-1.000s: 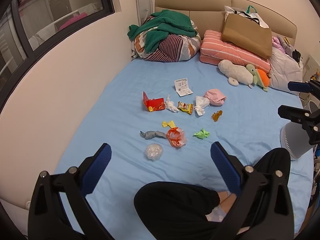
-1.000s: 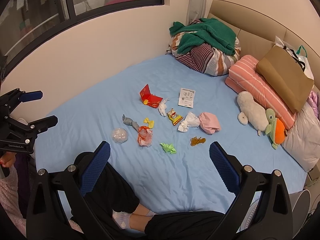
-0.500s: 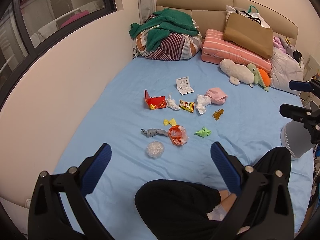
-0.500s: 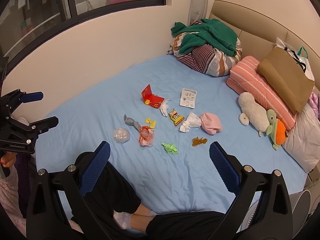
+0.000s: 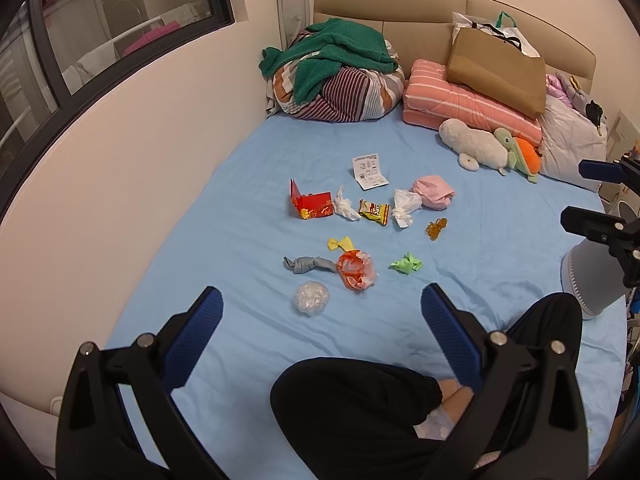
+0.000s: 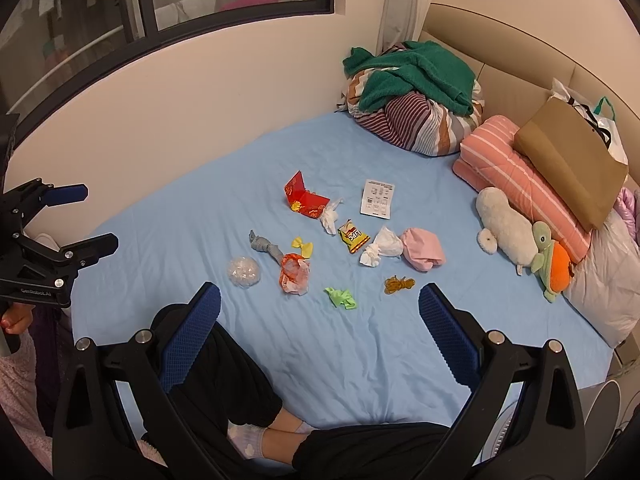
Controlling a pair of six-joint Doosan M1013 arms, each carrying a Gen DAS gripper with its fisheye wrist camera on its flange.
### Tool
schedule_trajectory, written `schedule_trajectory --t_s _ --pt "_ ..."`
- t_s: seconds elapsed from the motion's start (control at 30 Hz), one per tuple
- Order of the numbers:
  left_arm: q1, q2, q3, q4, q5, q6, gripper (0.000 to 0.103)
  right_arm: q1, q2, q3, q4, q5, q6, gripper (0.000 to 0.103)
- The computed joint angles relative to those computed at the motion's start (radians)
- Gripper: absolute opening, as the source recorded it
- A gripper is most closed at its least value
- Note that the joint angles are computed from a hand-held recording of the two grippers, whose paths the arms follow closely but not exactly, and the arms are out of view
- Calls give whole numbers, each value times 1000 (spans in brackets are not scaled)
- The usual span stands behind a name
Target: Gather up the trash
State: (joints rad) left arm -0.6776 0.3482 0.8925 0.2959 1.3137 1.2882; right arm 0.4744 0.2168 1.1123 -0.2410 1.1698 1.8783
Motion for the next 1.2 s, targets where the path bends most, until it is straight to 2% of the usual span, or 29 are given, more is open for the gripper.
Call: schedule_trajectory --t_s 1.2 --pt "-7 -18 30 10 -11 -13 99 9 -19 21 -3 -9 0 96"
